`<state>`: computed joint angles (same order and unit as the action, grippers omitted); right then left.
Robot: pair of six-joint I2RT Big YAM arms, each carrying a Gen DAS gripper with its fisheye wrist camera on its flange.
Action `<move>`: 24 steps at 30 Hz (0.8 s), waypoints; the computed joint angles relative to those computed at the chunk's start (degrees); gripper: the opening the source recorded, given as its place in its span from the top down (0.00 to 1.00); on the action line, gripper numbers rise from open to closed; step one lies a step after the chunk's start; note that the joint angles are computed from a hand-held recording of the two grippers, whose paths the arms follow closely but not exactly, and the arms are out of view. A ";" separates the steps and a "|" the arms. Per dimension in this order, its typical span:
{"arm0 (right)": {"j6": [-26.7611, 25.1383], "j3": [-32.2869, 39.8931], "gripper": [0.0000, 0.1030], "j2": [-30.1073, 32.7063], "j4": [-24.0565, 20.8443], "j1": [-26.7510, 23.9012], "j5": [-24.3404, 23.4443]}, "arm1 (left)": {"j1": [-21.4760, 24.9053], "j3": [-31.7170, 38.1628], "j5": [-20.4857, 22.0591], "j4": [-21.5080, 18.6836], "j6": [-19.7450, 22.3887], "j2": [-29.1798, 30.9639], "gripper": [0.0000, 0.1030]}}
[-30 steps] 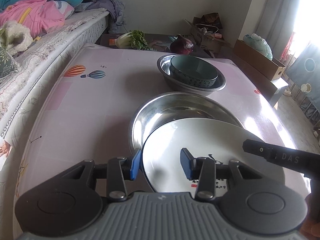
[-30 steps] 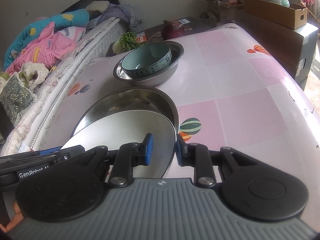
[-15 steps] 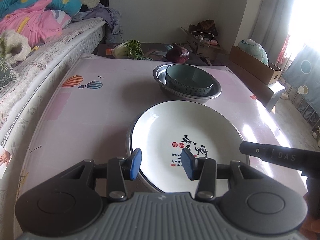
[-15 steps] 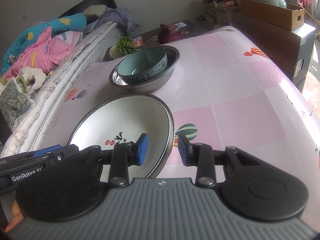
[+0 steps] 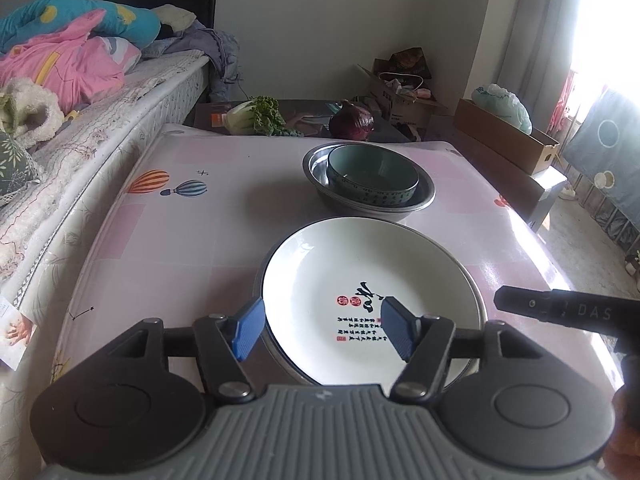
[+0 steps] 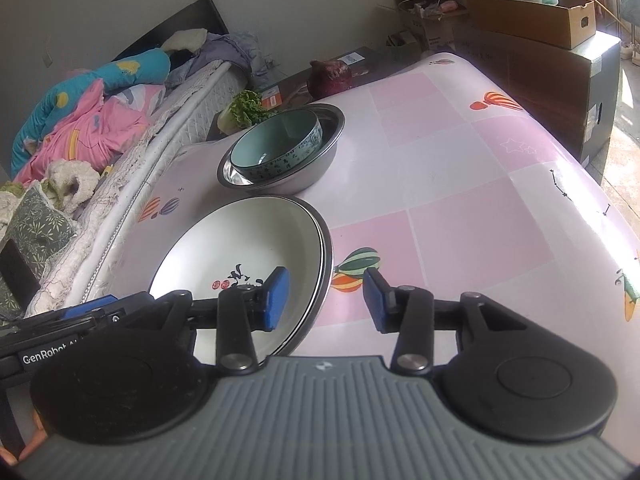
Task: Organize plates and bowls
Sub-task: 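Lower the white plate into the steel bowl and open both grippers, then move both grippers to the rim of the steel bowl holding the teal bowl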
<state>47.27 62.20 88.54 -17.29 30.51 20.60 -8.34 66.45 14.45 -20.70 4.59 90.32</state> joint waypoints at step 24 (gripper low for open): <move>-6.98 7.55 0.54 2.43 0.39 -10.50 -12.64 | 0.15 22.09 -3.19 -10.27 0.61 13.08 0.18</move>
